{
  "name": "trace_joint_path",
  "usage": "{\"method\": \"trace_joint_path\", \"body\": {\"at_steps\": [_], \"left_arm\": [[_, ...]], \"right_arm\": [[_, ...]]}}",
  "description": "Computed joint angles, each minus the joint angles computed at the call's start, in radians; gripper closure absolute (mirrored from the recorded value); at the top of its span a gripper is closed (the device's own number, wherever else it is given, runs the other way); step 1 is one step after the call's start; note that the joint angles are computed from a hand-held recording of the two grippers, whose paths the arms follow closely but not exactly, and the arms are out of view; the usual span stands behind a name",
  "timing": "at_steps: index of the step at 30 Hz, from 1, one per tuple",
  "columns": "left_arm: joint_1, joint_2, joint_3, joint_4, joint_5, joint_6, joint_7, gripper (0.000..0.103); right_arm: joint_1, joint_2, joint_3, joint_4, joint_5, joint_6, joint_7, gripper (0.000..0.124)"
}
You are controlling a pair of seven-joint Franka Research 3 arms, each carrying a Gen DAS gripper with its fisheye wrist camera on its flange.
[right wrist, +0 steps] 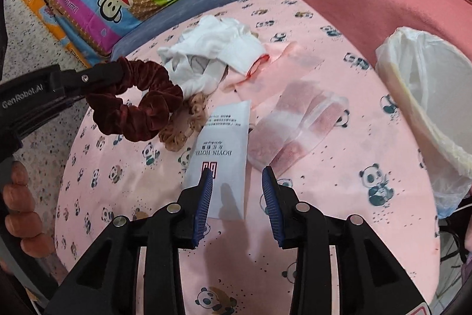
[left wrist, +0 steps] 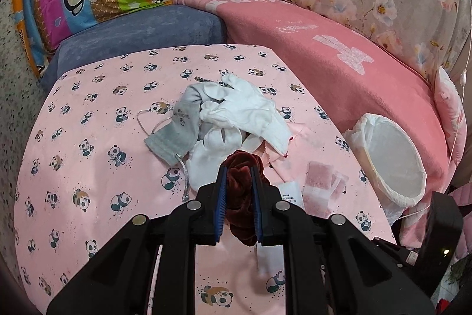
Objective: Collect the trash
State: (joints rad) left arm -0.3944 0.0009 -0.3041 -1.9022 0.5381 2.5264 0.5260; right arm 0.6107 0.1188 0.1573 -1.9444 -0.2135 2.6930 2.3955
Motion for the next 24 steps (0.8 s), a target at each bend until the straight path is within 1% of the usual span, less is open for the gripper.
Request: {"method": "trace_joint_path", "body": {"at_steps": [3,4,5,7,10,13,16,19,24], "left_arm": [[0.002,-0.008,0.002,-0.016,-0.009,0.0,0.001,0.088],[0.004,-0.01,0.002,-0.02,-0.012,0.0,0.001,0.087],[0.005,-0.012,0.002,-0.024,-0.015,0.0,0.001,0.087],[0.008,-0.017,0.003,-0.032,-0.018,0.001,0.002,0.087],[0.011,-0.023,0.003,-0.042,-0.023,0.0,0.002,0.087],[0.014,-0.03,0.002,-0.048,-0.024,-0.002,0.005,0.087],[0.015,-0.029,-0.001,-0.041,-0.016,-0.008,0.005,0.088],[0.011,-0.016,-0.006,-0.015,0.007,-0.014,0.004,0.088],[-0.01,0.037,-0.01,0.073,0.045,-0.018,0.023,0.088]], "right_arm": [[0.003,0.043,0.012,0.029,0.05,-0.015,-0.048,0.088],[0.008,0.05,0.01,0.036,0.055,-0.017,-0.052,0.088],[0.02,0.059,0.001,0.041,0.029,-0.008,-0.034,0.086],[0.026,0.069,-0.001,0.056,0.039,-0.022,-0.056,0.086],[0.026,0.09,0.001,0.076,0.077,-0.023,-0.091,0.113],[0.033,0.085,-0.007,0.067,0.089,0.007,-0.096,0.117],[0.045,0.063,-0.021,0.065,0.052,0.028,-0.078,0.12],[0.049,0.029,-0.039,0.062,-0.024,0.043,-0.016,0.121],[0.018,-0.054,-0.051,0.042,-0.2,0.052,0.123,0.121]]}}
